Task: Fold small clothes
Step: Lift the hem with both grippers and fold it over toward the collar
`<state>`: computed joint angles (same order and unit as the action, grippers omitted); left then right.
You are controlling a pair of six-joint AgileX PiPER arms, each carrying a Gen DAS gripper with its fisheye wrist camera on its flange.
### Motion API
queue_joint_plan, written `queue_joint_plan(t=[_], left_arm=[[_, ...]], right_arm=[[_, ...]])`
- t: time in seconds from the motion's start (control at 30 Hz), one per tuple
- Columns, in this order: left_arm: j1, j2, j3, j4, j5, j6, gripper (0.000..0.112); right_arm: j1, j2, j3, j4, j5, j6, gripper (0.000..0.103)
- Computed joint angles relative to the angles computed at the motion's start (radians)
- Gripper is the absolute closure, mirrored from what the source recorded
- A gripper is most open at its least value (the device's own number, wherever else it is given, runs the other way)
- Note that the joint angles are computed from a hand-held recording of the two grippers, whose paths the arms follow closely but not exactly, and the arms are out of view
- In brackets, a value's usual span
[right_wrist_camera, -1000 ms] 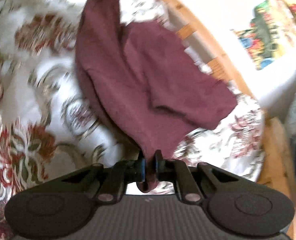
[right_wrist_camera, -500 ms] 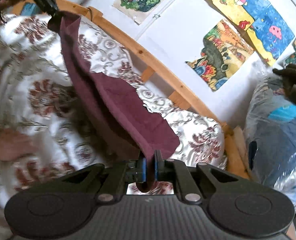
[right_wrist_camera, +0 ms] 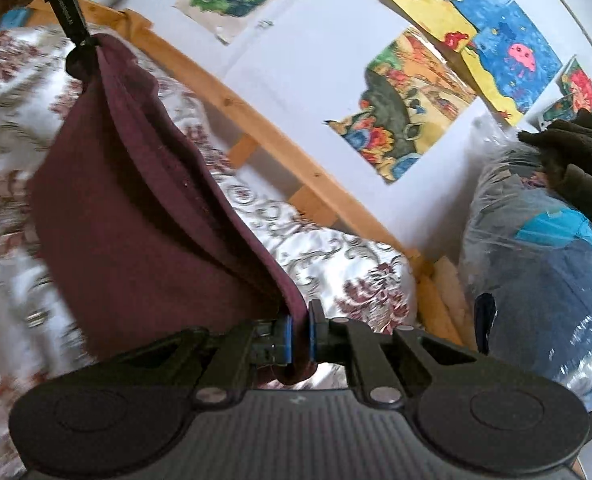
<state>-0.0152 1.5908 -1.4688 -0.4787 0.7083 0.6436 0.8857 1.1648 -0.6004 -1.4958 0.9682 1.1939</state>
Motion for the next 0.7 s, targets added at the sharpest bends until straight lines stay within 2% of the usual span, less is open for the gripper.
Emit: queue_joint_plan(t=[0.13,0.3,0.4,0.7], left_arm=[[-0.088,0.195,-0.208,0.232,-0.017,-0.266,0.108],[-0.163,0.403,-0.439,0.426,0.031,-0.445,0.107],[-0.183,0.506,-0.553,0.475,0.066,-0.485,0.107],[-0.192,0.757,-0.845,0.525,0.195,-0.531,0.107]], right_arm=[[-0.244,0.15,-0.11,-0.138,-0.178,0.081,0.094],[-0.449,0.322,-0.298,-0.144,-0.34,0.121,0.093],[-0.511,0.414,-0.373,-0.138,-0.385,0.142,0.093],[-0.561,0.622,-0.501,-0.141,-0.426,0.23,0.092]])
